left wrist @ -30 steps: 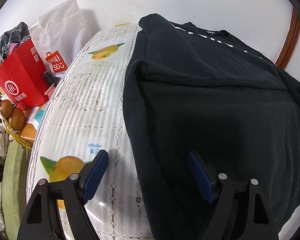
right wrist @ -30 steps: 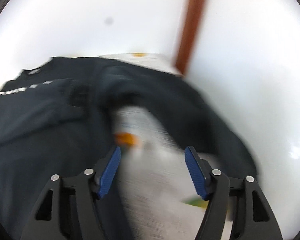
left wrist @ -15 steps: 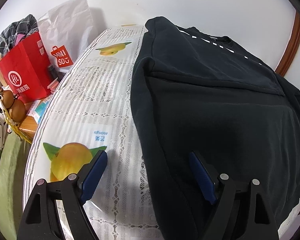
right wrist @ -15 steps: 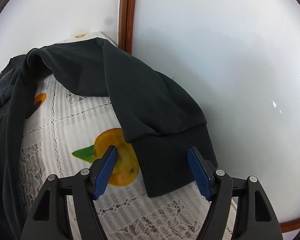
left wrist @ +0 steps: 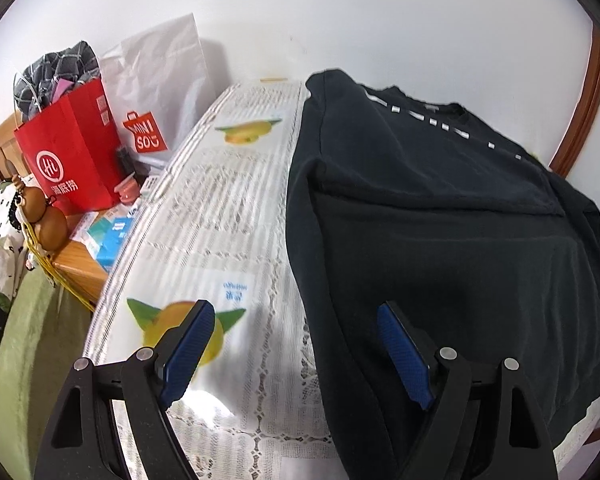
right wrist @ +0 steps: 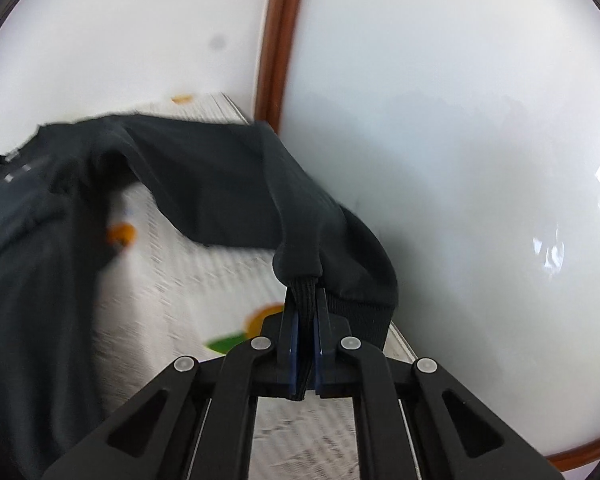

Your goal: Fold small clothes

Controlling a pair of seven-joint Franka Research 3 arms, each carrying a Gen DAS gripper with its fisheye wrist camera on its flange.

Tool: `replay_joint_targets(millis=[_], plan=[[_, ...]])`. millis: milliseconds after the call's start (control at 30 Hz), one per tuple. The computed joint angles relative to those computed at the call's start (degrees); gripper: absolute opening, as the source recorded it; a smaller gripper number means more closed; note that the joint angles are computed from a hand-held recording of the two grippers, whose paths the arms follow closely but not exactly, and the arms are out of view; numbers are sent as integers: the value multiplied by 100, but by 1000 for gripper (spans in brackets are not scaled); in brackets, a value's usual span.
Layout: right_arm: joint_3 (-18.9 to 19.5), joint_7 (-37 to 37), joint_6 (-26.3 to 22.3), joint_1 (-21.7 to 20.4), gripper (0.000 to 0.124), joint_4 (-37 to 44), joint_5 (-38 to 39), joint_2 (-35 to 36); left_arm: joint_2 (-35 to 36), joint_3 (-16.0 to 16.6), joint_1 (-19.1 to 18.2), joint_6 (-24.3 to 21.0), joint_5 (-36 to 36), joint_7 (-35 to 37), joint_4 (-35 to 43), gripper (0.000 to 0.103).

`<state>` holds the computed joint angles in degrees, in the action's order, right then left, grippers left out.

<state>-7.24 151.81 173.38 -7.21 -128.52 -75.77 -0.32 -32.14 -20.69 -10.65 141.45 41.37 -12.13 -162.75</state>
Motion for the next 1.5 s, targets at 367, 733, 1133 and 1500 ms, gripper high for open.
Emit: replay_joint_targets(millis=[367,733,1133,1500], plan=[[664,-1384,86,500,5,86,1795,-224,-429,90,225,262,181,-5,-136,82],[976,-2400,-128,1521,5,592,3432,31,-987,329,597,533,142,518,-447,83],[960,-3391,-537,3150,5,2124,3786,1538,-412,253,1446,1665,291,738,-444,83],[751,-4880,4,3466,57,2020,4838,1950,237,193,1616,1802,256,943,-70,83]])
